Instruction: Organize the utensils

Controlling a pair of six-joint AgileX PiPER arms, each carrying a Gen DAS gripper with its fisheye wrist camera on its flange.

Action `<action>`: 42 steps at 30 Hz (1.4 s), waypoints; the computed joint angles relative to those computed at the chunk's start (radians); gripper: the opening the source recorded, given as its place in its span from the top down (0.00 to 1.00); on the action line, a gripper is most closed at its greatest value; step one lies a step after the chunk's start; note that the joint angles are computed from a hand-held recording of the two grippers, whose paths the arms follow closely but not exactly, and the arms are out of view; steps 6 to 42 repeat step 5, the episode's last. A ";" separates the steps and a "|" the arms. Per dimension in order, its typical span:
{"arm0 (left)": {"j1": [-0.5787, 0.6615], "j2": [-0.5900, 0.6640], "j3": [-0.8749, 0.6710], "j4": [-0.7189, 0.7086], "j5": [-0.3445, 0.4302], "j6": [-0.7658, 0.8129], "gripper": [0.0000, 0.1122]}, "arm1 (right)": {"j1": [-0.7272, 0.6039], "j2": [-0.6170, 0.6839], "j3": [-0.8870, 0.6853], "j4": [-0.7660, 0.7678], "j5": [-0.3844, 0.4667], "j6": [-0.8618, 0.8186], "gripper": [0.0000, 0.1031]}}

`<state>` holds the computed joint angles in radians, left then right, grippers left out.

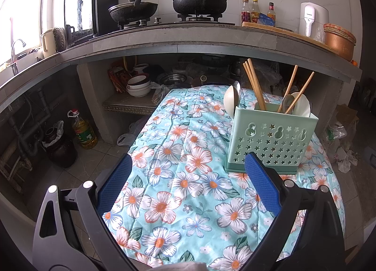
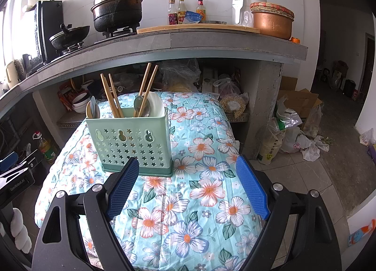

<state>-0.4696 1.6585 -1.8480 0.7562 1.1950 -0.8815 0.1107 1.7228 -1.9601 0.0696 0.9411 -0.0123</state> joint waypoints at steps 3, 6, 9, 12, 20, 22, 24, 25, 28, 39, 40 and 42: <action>0.000 0.000 -0.001 -0.001 0.001 0.000 0.17 | 0.001 0.000 0.000 -0.001 0.001 0.001 0.20; 0.001 0.000 -0.001 -0.003 -0.002 0.003 0.17 | 0.001 0.000 -0.002 0.000 0.002 0.001 0.20; 0.001 0.000 -0.001 -0.003 -0.002 0.003 0.17 | 0.001 0.000 -0.002 0.000 0.002 0.001 0.20; 0.001 0.000 -0.001 -0.003 -0.002 0.003 0.17 | 0.001 0.000 -0.002 0.000 0.002 0.001 0.20; 0.001 0.000 -0.001 -0.003 -0.002 0.003 0.17 | 0.001 0.000 -0.002 0.000 0.002 0.001 0.20; 0.001 0.000 -0.001 -0.003 -0.002 0.003 0.17 | 0.001 0.000 -0.002 0.000 0.002 0.001 0.20; 0.001 0.000 -0.001 -0.003 -0.002 0.003 0.17 | 0.001 0.000 -0.002 0.000 0.002 0.001 0.20; 0.001 0.000 -0.001 -0.003 -0.002 0.003 0.17 | 0.001 0.000 -0.002 0.000 0.002 0.001 0.20; 0.001 0.000 -0.001 -0.003 -0.002 0.003 0.17 | 0.001 0.000 -0.002 0.000 0.002 0.001 0.20; 0.001 0.000 -0.001 -0.003 -0.002 0.003 0.17 | 0.001 0.000 -0.002 0.000 0.002 0.001 0.20; 0.001 0.000 -0.001 -0.003 -0.002 0.003 0.17 | 0.001 0.000 -0.002 0.000 0.002 0.001 0.20; 0.001 0.000 -0.001 -0.003 -0.002 0.003 0.17 | 0.001 0.000 -0.002 0.000 0.002 0.001 0.20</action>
